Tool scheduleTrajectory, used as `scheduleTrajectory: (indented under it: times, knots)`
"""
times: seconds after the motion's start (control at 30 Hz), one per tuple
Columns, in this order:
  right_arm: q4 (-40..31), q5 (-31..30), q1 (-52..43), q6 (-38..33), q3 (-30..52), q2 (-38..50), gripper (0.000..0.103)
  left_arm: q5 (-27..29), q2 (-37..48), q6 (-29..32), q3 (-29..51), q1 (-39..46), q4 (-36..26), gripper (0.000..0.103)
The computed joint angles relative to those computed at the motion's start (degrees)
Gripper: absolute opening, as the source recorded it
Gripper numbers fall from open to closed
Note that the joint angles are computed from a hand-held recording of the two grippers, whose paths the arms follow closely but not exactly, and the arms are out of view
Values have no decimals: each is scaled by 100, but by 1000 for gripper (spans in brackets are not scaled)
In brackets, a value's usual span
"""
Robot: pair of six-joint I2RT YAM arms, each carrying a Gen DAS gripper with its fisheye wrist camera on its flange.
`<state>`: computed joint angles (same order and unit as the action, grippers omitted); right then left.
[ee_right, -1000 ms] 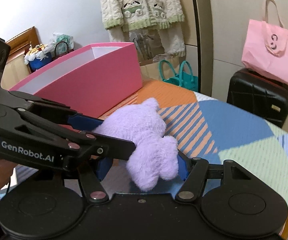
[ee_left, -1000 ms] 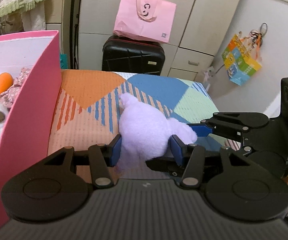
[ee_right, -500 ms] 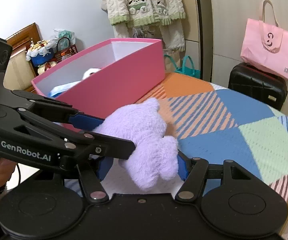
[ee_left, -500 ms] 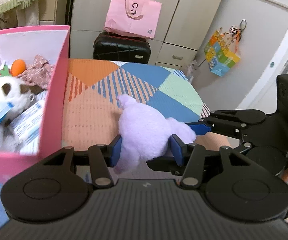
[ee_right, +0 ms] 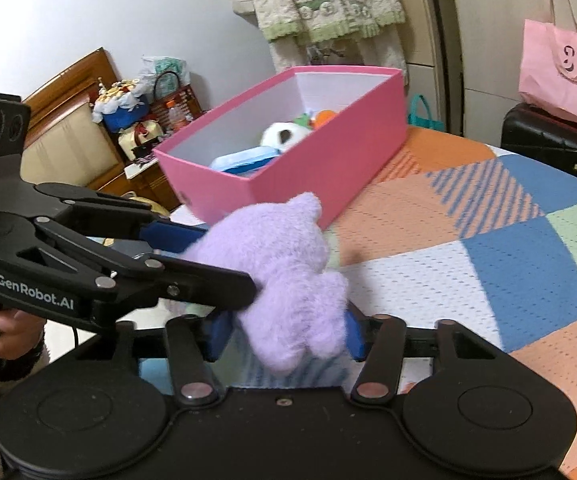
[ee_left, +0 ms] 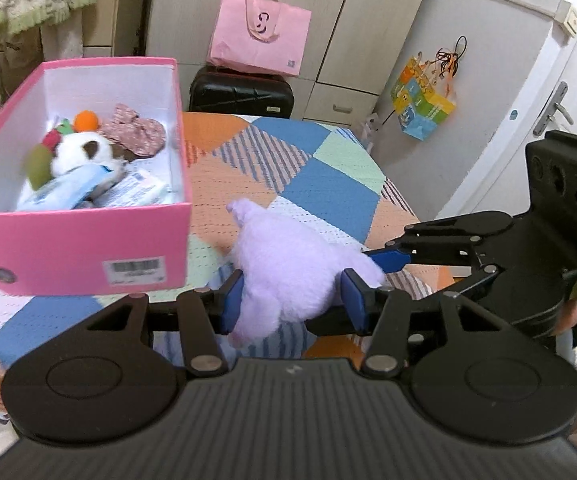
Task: Organize soft objects
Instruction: 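Lift and carry the lilac plush in both tools over the pink box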
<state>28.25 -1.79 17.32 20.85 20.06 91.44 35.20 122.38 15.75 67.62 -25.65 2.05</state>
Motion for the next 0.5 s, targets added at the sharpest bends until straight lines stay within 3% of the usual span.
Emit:
scheduleTrajectory:
  times: [0.5]
  knots:
    - [-744,858,1164,-22,910,-132,59,210,-990,720,-616,765,-180,50]
